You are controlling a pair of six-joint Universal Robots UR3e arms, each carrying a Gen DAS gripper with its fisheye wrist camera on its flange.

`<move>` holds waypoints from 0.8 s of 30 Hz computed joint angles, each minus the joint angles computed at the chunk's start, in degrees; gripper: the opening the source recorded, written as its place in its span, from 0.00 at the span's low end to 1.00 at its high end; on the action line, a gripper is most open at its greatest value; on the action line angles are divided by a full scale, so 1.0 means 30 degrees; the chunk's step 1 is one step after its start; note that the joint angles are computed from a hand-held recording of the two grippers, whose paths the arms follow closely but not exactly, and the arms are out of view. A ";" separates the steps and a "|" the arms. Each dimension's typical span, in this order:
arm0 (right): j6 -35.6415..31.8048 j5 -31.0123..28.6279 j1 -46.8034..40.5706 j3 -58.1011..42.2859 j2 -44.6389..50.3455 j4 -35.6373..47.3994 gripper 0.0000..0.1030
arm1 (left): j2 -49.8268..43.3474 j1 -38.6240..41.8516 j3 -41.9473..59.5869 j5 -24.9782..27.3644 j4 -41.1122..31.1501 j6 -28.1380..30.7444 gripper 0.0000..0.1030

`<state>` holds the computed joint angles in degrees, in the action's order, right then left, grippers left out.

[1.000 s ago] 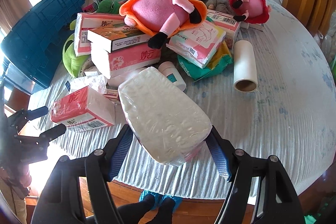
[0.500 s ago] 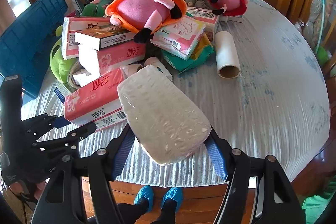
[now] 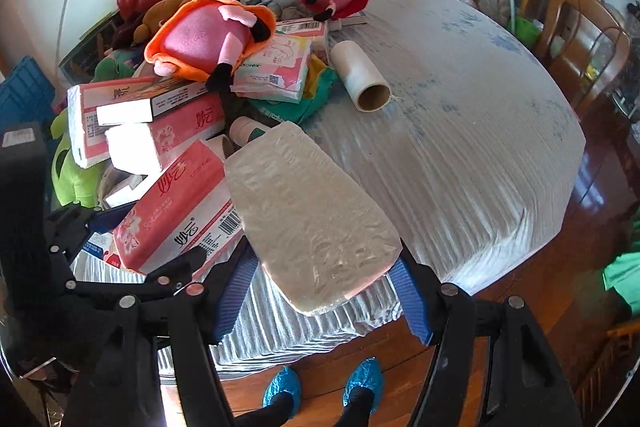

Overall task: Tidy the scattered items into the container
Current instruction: 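Grasp the pink Soft tissue pack with left tool while right tool lifts white pack, then carry the pink and white tissue packs with both tools over the blue crate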

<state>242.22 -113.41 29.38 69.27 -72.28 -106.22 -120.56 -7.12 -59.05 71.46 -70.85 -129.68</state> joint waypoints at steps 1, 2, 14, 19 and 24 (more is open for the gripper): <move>0.0261 -0.0054 0.0007 -0.0153 0.0058 0.0220 0.64 | -0.0077 -0.0211 -0.0211 0.0100 0.0518 0.0321 0.74; 0.0522 -0.0106 0.0013 -0.0305 0.0116 0.0441 0.64 | -0.0099 -0.0292 -0.0324 -0.0009 0.0714 0.0575 0.67; 0.1009 -0.1166 0.0537 -0.3025 0.1329 0.2315 0.62 | 0.1340 0.1373 -0.1122 -0.1966 -0.0505 0.0830 0.46; 0.0115 -0.2132 0.1026 -0.4880 0.1774 0.2783 0.61 | 0.2196 0.2160 -0.0217 -0.3150 -0.1012 -0.0227 0.46; -0.1614 -0.3401 0.1562 -0.8299 0.2665 0.3647 0.61 | 0.3198 0.2974 0.0615 -0.4270 -0.0694 -0.1792 0.46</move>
